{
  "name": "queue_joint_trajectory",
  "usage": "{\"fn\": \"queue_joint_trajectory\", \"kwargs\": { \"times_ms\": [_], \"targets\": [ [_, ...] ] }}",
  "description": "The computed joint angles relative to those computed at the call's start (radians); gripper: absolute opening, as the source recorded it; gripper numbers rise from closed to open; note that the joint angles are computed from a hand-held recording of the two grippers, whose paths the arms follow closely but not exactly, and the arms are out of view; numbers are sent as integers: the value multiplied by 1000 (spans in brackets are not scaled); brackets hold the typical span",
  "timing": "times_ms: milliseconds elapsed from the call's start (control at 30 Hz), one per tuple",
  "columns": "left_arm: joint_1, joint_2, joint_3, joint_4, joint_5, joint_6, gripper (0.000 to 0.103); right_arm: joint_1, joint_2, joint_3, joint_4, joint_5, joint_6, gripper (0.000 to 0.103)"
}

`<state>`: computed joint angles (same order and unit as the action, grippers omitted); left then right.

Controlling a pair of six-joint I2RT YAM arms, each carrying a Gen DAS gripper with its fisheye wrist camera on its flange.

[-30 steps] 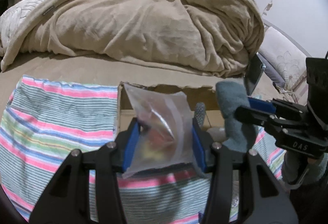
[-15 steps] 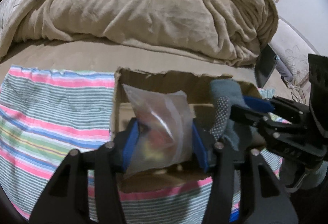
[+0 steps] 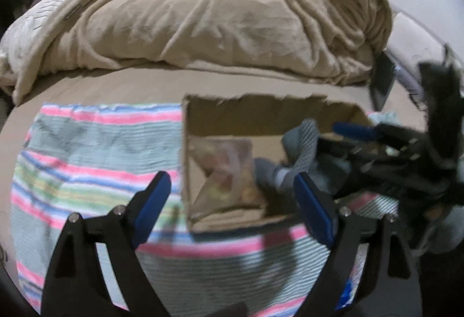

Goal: Organize objects
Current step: 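Carry snack bag and glove into the box and release both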

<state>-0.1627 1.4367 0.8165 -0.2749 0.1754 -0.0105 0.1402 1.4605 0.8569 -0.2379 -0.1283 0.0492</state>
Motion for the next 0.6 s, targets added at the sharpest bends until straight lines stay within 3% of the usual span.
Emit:
{"fn": "queue_joint_trajectory", "kwargs": {
  "times_ms": [133, 367, 600],
  "targets": [
    [-4, 19, -12, -3, 14, -15, 91, -19, -82, -30, -15, -10, 10, 63],
    [-57, 104, 17, 43, -33, -79, 102, -73, -225, -92, -71, -43, 24, 63],
    [-72, 152, 29, 88, -69, -116, 103, -131, -348, -157, -131, -68, 54, 64]
  ]
}}
